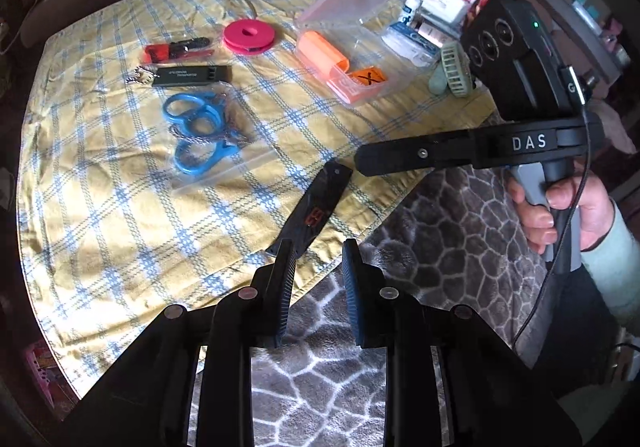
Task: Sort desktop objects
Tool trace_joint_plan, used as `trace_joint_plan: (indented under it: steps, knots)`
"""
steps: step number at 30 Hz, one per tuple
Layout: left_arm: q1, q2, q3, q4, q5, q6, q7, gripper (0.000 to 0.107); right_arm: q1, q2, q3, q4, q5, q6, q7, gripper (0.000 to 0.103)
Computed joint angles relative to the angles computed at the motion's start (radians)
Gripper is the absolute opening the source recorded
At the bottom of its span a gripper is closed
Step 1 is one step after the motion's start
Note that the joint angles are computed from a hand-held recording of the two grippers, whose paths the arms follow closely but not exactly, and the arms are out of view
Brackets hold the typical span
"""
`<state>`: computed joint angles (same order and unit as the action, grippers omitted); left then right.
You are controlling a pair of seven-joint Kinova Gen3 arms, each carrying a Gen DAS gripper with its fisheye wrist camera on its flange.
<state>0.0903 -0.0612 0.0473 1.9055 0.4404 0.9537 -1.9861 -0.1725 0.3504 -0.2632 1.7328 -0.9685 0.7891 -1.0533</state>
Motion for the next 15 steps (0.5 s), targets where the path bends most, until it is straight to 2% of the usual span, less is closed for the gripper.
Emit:
trace_joint_plan:
  steps: [4, 9, 13, 15]
  knots:
    - [-0.025, 0.019, -0.043, -0.006, 0.073, 0.064, -0.062, 0.023, 0.018, 0.014, -0.006, 0.019, -0.061, -0.036, 0.022, 0.038]
    - [-0.018, 0.052, 0.005, -0.007, 0.003, 0.054, -0.006, 0.023, 0.022, 0.058, -0.024, -0.009, -0.094, -0.025, 0.045, 0.038]
    - [-0.010, 0.081, 0.018, -0.015, -0.010, 0.035, 0.017, 0.026, 0.000, 0.054, -0.019, -0.022, -0.054, -0.017, 0.016, 0.038]
    - [-0.012, 0.090, 0.019, -0.020, 0.003, 0.030, 0.014, 0.027, 0.016, 0.056, -0.025, -0.016, -0.067, -0.001, 0.020, 0.038]
